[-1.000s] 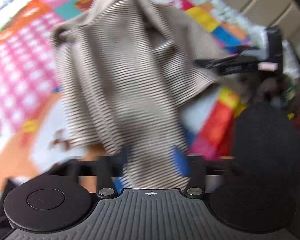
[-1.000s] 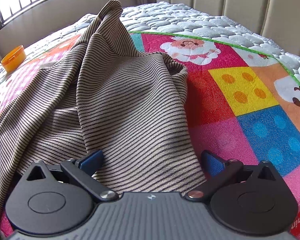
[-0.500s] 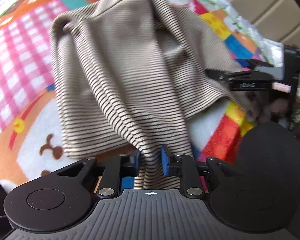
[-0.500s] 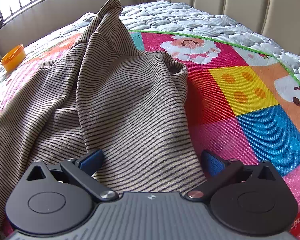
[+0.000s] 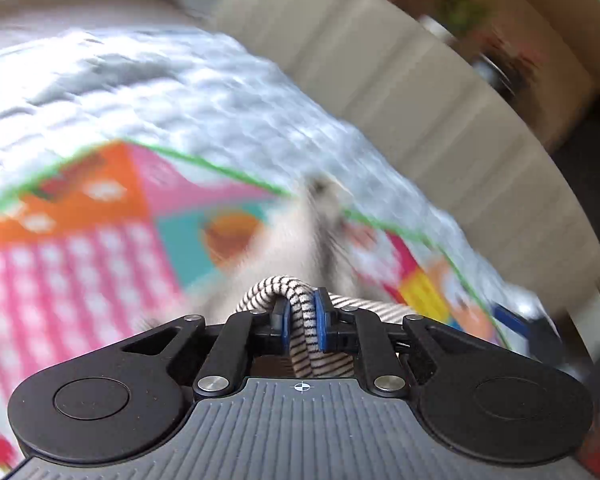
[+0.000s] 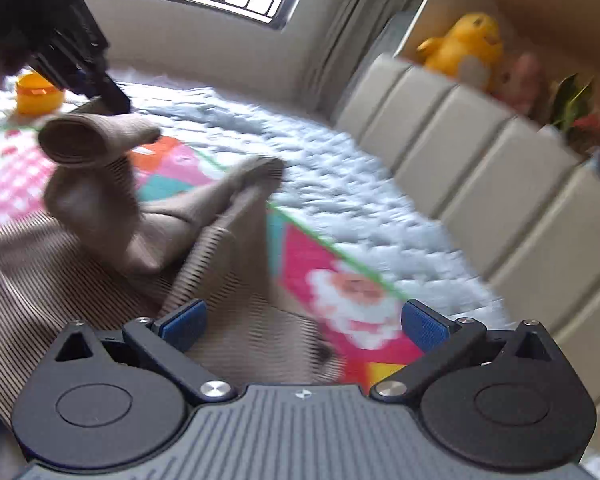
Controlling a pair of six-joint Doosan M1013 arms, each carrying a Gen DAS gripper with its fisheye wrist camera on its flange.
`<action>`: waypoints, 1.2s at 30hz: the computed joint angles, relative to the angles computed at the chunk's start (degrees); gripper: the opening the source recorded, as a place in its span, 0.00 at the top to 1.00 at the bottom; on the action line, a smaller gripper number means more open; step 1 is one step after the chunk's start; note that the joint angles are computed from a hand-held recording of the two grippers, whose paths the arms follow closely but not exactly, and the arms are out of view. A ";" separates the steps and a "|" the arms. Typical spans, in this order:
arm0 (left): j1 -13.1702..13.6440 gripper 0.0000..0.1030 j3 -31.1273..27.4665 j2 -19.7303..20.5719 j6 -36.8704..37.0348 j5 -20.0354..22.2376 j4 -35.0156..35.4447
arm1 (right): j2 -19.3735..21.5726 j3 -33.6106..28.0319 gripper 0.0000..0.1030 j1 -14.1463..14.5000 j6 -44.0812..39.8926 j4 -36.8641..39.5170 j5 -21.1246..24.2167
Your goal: Fold clothes
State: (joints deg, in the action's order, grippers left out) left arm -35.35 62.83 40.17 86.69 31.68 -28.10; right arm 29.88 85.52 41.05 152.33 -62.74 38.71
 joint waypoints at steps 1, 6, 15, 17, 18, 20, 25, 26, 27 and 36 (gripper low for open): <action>0.58 0.87 -0.91 0.48 -3.63 -0.39 3.07 | 1.44 -2.25 0.00 -0.28 -4.25 4.83 -0.14; 3.14 0.87 -5.17 2.85 -16.93 0.31 15.75 | 8.62 -10.71 0.18 0.56 -22.47 5.25 7.63; 7.17 0.85 -11.26 6.89 -30.30 7.17 23.44 | 15.61 -24.01 0.12 -4.92 -21.10 -5.72 25.29; 7.44 0.79 -10.25 6.59 -29.82 7.39 20.90 | 15.99 -25.88 0.12 -6.00 -18.92 -0.24 26.20; 7.43 0.68 -9.03 6.02 -28.59 6.81 19.48 | 15.92 -25.73 0.12 -6.31 -17.65 1.20 26.17; 6.93 0.50 -6.26 4.53 -26.19 5.26 19.50 | 16.52 -25.07 0.06 -6.44 -17.93 -0.29 28.65; 4.37 0.37 -0.40 0.81 -26.47 -0.40 30.91 | 14.81 -20.53 0.01 -7.03 -15.04 -2.89 31.24; 4.00 0.32 0.15 0.38 -25.85 -1.08 31.45 | 13.38 -18.90 0.01 -7.19 -11.92 -1.93 29.70; 3.74 0.30 0.43 0.13 -23.56 -1.64 30.18 | 11.47 -16.93 0.01 -7.36 -8.30 -0.31 26.53; 0.37 0.15 0.12 1.64 0.70 -3.08 4.94 | 2.05 -5.71 0.04 -7.12 0.03 14.80 7.76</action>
